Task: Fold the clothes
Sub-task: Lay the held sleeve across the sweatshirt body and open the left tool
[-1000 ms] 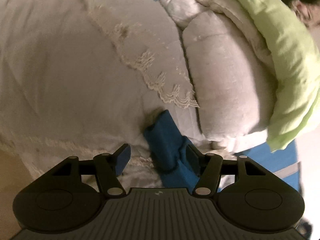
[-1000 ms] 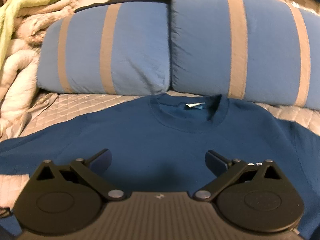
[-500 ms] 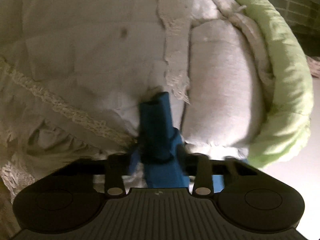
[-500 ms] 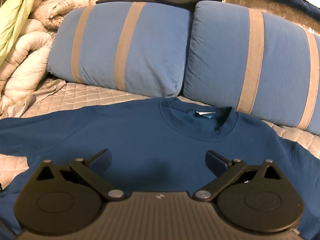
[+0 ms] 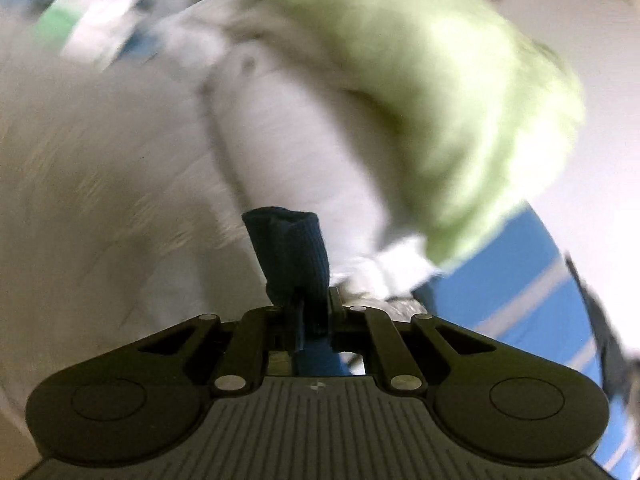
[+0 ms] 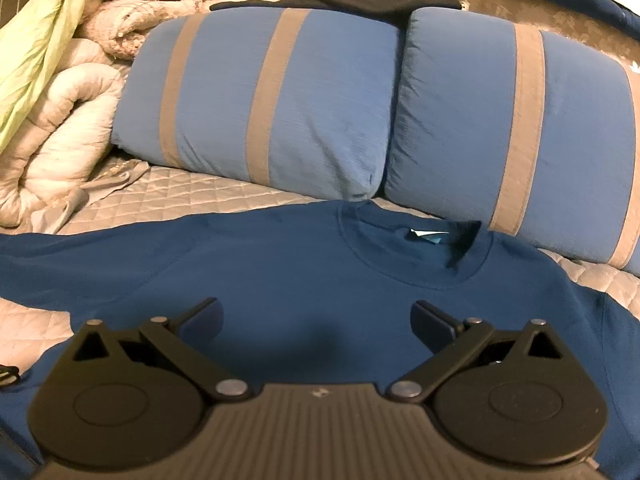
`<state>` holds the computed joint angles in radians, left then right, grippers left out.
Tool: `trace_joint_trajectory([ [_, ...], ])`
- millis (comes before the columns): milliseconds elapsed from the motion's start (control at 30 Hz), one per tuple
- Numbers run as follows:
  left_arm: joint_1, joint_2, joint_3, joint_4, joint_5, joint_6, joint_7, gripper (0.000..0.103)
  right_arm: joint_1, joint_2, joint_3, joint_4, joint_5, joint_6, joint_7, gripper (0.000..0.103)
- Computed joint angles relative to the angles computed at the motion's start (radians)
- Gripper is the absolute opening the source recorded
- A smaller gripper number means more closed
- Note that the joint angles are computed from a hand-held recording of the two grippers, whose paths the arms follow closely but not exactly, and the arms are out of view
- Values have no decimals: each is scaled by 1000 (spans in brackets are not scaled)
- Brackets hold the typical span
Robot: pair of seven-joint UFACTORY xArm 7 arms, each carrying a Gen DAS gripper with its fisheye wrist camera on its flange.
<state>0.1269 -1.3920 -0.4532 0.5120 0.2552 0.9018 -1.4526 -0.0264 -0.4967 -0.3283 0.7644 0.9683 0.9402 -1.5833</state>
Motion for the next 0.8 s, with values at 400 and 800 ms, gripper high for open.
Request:
trace_joint_trajectory([
  [400, 79, 477, -199, 399, 181, -3, 242, 9, -12, 13, -12, 13, 16, 57, -3, 103],
  [800, 86, 772, -335, 599, 362, -36, 250, 9, -24, 26, -3, 29, 5, 96, 3, 103],
])
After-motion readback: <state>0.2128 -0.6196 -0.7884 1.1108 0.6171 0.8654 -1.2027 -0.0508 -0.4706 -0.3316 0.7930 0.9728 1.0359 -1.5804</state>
